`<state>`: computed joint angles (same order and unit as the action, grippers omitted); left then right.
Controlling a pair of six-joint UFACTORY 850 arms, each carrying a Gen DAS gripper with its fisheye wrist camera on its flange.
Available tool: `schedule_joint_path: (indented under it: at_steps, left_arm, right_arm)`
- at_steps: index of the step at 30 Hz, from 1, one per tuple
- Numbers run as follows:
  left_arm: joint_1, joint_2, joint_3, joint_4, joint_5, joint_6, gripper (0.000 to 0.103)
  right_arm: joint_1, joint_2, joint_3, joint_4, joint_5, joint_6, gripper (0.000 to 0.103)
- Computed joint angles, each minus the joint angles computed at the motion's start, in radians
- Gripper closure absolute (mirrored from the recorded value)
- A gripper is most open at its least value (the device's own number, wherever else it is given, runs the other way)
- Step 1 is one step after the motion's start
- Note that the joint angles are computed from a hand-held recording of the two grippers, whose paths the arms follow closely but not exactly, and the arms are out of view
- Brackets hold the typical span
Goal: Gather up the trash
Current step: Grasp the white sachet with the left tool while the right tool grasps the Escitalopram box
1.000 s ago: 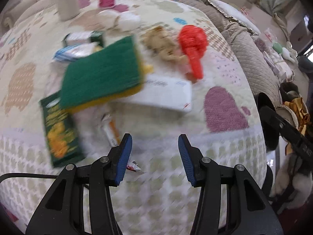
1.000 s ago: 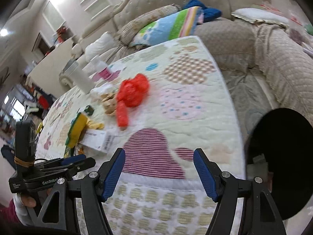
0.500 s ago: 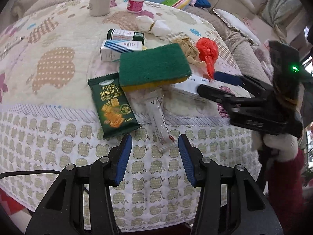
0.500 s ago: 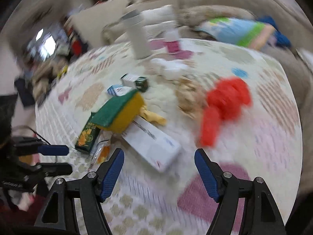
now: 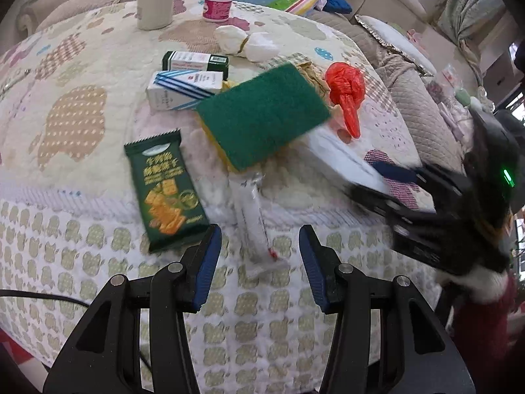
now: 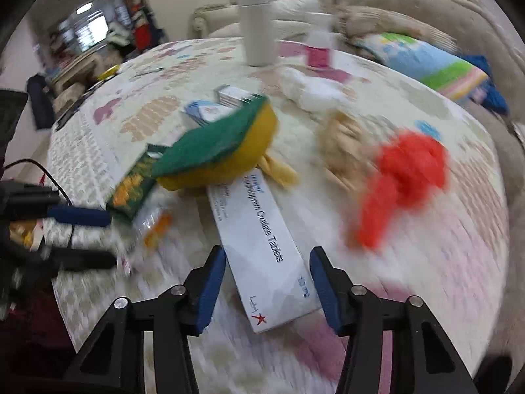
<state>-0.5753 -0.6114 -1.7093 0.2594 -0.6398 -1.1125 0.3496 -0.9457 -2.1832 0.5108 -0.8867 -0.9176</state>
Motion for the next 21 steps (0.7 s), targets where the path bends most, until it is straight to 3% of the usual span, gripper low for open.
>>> schedule_joint_path:
  at_steps: [4,8,10,12,14,15,17,21]
  left_arm:
    - [-0.004,-0.074,-0.089,0.040,-0.058,0.003,0.056]
    - [0.000,-0.116,-0.132,0.055,-0.076,0.008,0.058]
    - [-0.001,-0.116,-0.129,0.069,-0.073,0.001,0.081]
    - [0.003,-0.106,-0.117,0.047,-0.059,0.011,0.088]
    - [0.005,-0.092,-0.104,0.015,-0.036,0.035,0.089]
    - [0.000,-0.086,-0.101,0.024,-0.034,0.032,0.090]
    - [-0.009,-0.077,-0.107,0.040,-0.024,0.032,0.090]
    - [-0.021,-0.087,-0.153,0.016,-0.006,0.063,0.090]
  right_arm:
    - [-0.059,0.089,0.142,-0.003,0.043,0.119,0.054]
    - [-0.067,0.141,0.235,0.009,0.116,0.136,0.049]
    - [-0.057,0.139,0.245,-0.002,0.135,0.155,0.045]
    - [-0.044,0.154,0.282,0.021,0.201,0.112,0.044]
    - [-0.032,0.163,0.304,0.010,0.256,0.105,0.048]
    - [-0.033,0.162,0.300,0.016,0.256,0.117,0.057]
    - [-0.050,0.154,0.281,0.082,0.212,0.099,0.058]
    - [-0.069,0.193,0.317,0.149,0.239,0.061,0.058]
